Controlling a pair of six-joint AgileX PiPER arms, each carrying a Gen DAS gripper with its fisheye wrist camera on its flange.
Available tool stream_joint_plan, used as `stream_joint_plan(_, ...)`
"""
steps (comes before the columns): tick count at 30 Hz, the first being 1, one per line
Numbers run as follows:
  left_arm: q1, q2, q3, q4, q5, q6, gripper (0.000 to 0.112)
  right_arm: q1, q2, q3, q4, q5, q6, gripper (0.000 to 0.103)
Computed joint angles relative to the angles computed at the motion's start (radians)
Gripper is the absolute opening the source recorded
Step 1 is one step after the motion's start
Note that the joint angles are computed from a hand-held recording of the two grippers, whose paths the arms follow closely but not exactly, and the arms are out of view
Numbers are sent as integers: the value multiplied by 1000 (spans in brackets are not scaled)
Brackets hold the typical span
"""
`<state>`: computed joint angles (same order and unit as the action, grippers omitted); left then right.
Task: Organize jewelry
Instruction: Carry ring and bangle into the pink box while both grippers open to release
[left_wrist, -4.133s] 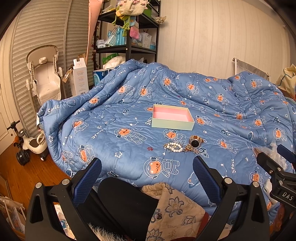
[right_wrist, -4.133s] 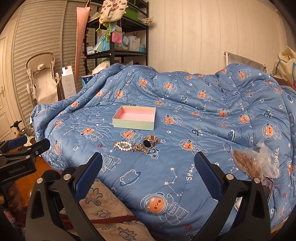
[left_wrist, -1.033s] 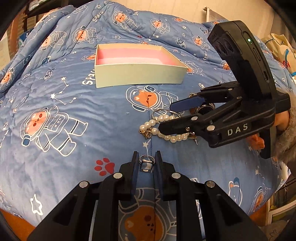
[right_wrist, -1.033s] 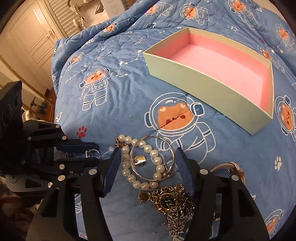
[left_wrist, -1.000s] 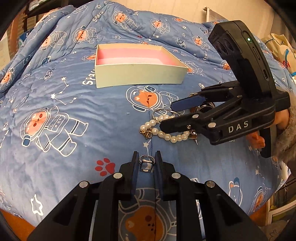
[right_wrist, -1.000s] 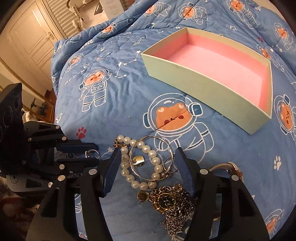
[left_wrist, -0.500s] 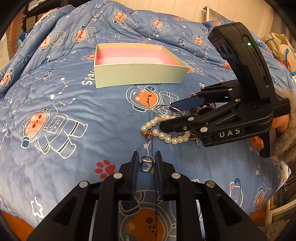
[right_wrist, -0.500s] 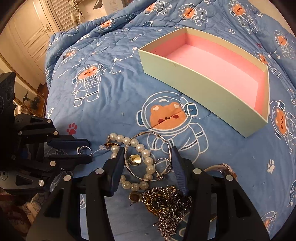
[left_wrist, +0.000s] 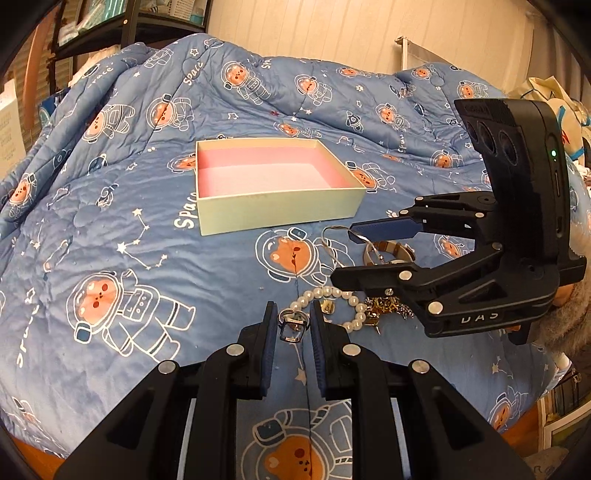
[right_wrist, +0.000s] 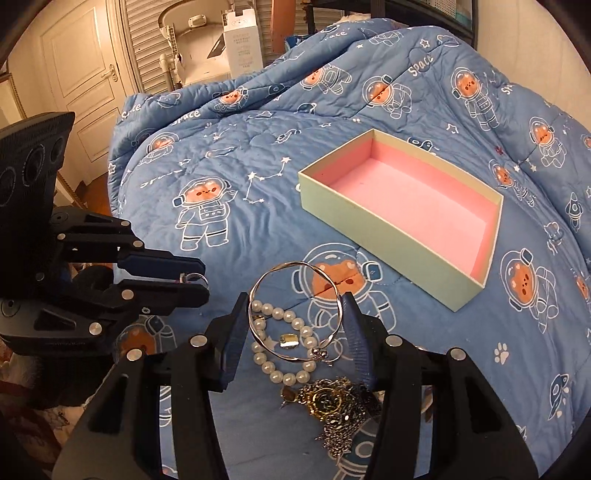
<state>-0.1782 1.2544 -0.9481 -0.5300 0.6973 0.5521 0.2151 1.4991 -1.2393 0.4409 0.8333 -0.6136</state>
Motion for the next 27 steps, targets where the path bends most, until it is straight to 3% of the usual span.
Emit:
stream_joint_plan(10,49,112,-177,-21,38,30,17,-106,119,-213,-2,98,65,50)
stream_joint_plan(17,3,343,-488,73,90,-115,17,-115,300,-495,-86,186,145,50)
stream_joint_plan(21,6,520,-715,63,195,-205,17,-104,409,-614,-153,203,184,50)
stream_joint_plan(27,-14,813,-1116,105,423,-355,17,-97,613,-867,-208,326,245,50)
